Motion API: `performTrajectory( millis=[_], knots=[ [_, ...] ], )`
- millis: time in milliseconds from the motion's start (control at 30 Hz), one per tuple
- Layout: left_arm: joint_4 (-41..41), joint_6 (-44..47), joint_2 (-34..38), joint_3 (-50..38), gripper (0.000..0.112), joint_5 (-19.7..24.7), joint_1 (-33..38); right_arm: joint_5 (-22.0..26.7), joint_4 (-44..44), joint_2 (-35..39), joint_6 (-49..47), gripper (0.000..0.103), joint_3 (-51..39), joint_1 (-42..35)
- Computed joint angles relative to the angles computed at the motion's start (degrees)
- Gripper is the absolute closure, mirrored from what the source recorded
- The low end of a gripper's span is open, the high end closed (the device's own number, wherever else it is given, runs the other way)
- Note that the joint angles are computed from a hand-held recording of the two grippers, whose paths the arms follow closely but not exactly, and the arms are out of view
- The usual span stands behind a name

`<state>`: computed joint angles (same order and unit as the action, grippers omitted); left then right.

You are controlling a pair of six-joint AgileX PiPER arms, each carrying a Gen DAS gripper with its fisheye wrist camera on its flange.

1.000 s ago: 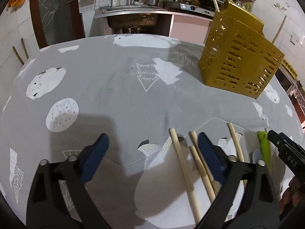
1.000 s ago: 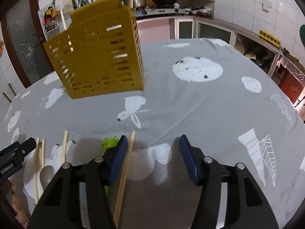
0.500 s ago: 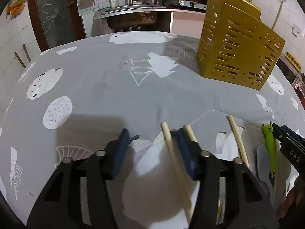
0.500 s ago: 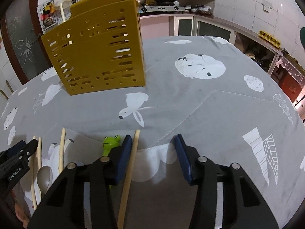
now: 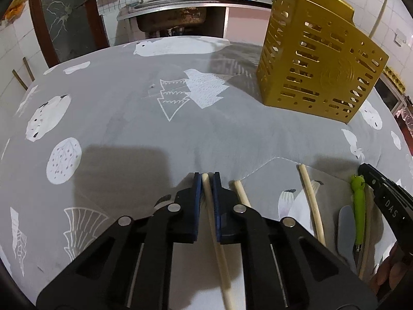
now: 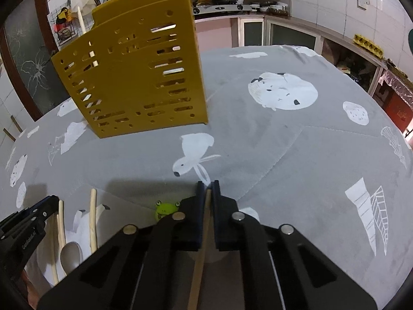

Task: Organize utensils
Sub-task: 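Grasp another wooden chopstick with the left tool while the right tool approaches the chopsticks, then grasp a wooden chopstick with the right tool while the left tool lifts its chopstick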

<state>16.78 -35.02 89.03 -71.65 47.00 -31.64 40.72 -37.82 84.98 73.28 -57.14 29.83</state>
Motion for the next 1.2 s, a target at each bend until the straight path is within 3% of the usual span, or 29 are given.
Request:
performTrajectory(
  millis=[267,500,767,1000,1200],
  knots=[
    [-1.63,1.57,-1.36,0.63,0.106,-2.1,0.6,-0.7,-3.14,-4.41,2.01,0.097,2.04,0.3],
    [7.86,-3.96,-8.66,4.33,0.106,-5.78,-3.98,3.25,-12.29,-10.15,7.48,0.097,3.55,3.82],
    [29.31,-20.14,-16.57,8.01,0.107,-6.32,-13.36,11.43,-25.11,-17.49,15.2,0.098,5.39,11.56],
    [34.09,-24.5,-20.14,8.18,0.108,-6.0,-16.86,20.99,-34.13,-20.59,19.91,0.098,5.9,21.26],
    [37.1,-26.42,-21.7,8.14,0.108,-6.54,-18.0,25.89,-39.43,-21.76,23.1,0.098,6.8,26.6]
  ],
)
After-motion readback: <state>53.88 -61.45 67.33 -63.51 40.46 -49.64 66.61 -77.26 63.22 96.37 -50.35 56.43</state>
